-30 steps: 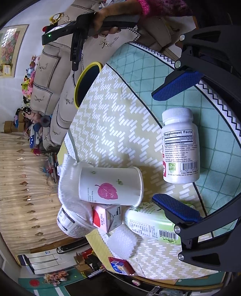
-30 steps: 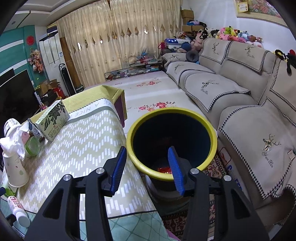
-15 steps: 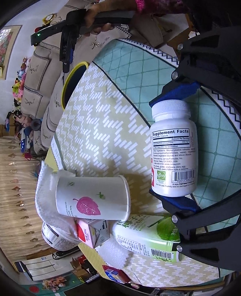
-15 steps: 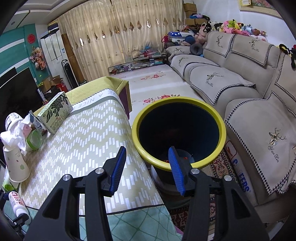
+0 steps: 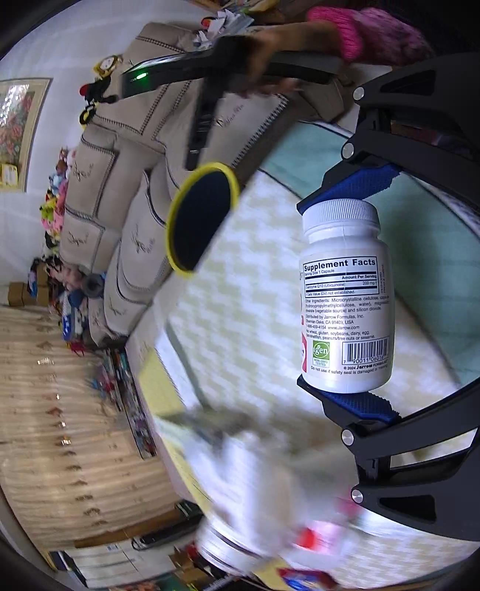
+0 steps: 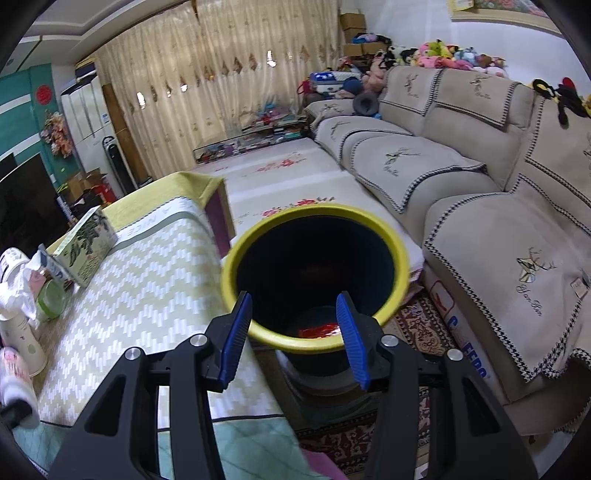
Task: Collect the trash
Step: 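Carry the white bottle to the bin and open the left tool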
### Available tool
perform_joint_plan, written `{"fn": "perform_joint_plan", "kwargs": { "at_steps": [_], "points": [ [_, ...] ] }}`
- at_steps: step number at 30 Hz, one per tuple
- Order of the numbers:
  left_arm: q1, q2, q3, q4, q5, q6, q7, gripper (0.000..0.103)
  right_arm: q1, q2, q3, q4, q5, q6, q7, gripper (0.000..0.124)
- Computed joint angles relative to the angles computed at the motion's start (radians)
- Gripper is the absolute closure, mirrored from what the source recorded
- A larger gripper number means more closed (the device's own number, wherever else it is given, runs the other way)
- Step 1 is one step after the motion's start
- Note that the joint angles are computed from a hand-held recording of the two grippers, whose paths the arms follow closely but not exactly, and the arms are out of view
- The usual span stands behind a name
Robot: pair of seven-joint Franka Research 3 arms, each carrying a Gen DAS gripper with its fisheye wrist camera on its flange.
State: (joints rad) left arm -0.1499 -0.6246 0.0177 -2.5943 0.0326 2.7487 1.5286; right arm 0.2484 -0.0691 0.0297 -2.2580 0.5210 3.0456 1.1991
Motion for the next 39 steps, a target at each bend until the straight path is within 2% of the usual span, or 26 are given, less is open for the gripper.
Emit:
{"fn": "perform_joint_plan", "kwargs": {
  "at_steps": [6, 10, 14, 18, 22, 26, 29, 32, 36, 39],
  "points": [
    [-0.059, 0.291, -0.001, 0.262, -0.067, 0.037, 0.057, 0.019, -0.069, -0.002, 0.000, -0.024, -0.149, 0.046, 0.145, 0.078],
    [-0.018, 0.487, -0.067, 0.455, -0.064, 0.019, 0.056, 0.019, -0.097, 0.005, -0.017, -0.024, -0.192, 0.050, 0.196, 0.075],
    [0.019, 0.682, -0.133, 0.664, -0.045, -0.050, 0.035, 0.019, -0.098, 0.018, -0.037, -0.016, -0.150, 0.035, 0.159, 0.074],
    [0.019, 0.869, -0.171, 0.873, 0.077, -0.120, -0.047, 0.019, -0.103, 0.035, -0.044, 0.000, -0.105, 0.015, 0.120, 0.074],
    [0.009, 1.019, -0.184, 1.051, 0.124, -0.193, -0.090, 0.019, -0.115, 0.044, -0.045, 0.006, -0.099, 0.011, 0.121, 0.074],
    [-0.012, 1.129, -0.172, 1.188, 0.170, -0.255, -0.141, 0.016, -0.126, 0.049, -0.042, 0.009, -0.140, -0.004, 0.163, 0.072],
    [0.000, 1.093, -0.175, 1.139, 0.176, -0.228, -0.166, 0.014, -0.126, 0.048, -0.041, 0.009, -0.130, -0.010, 0.148, 0.071],
    [0.011, 1.001, -0.172, 1.033, 0.188, -0.181, -0.205, 0.012, -0.120, 0.045, -0.037, 0.009, -0.121, -0.011, 0.136, 0.071],
    [0.039, 0.775, -0.178, 0.785, 0.176, -0.074, -0.253, 0.006, -0.101, 0.031, -0.028, -0.001, -0.078, -0.016, 0.088, 0.071],
    [0.051, 0.601, -0.167, 0.609, 0.211, -0.016, -0.305, 0.005, -0.079, 0.013, -0.018, -0.014, -0.061, -0.021, 0.060, 0.071]
  ]
}}
